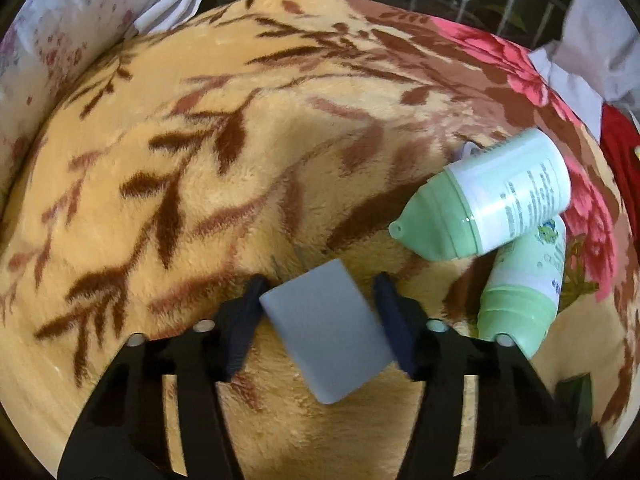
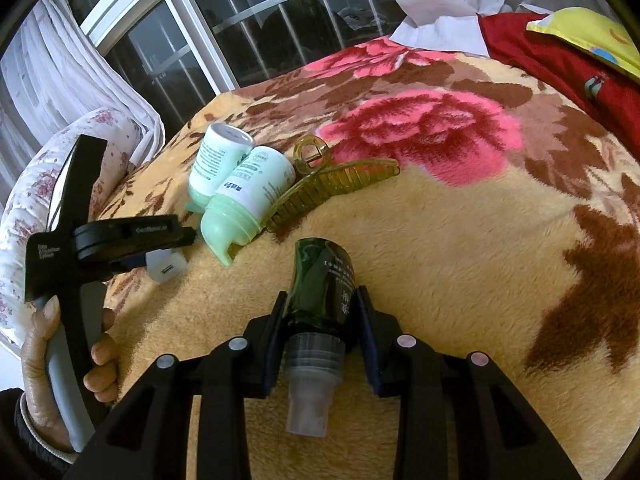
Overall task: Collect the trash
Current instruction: 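Grasp the small white box with the left gripper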
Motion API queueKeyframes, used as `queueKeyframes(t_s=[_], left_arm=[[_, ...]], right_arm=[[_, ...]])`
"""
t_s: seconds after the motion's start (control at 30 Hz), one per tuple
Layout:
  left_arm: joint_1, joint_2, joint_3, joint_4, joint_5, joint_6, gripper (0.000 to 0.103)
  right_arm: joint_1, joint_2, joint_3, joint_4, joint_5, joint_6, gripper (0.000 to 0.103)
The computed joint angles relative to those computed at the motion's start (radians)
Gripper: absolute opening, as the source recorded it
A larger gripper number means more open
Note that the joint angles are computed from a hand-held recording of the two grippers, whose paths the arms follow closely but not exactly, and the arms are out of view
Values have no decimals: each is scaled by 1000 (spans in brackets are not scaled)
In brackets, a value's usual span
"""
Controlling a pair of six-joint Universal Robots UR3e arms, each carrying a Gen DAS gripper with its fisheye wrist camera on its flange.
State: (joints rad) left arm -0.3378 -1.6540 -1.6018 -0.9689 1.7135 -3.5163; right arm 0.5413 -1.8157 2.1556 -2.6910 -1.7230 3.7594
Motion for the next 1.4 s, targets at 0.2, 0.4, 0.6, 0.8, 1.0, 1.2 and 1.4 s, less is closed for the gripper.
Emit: queueKeyframes(t_s=[0.2,0.4,0.6,0.8,1.0,1.2,1.4], left_arm=[[39,71,-76,26,-42,114,49],[126,182,-178,27,-60,202,48],[213,337,-303,34,-44,306,47],[369,502,-457,93,-75,459,46],[438,530,-489,103,-174,482,46],[480,549,-507,101,-238,503,46],[498,565,-521,102,-262,508,46]], right_arm=[[-2,-2,6,-10,5,8,33],[-4,-5,10,-14,7,9,33],[23,-33,7,-23,-29,26,33],[-71,27,-138,33,95,-52,33],[-142,235,-369,92,168,-108,33],[-172,454,-677,233,144,-160,33],[-146,607,-894,329,255,-205,33]])
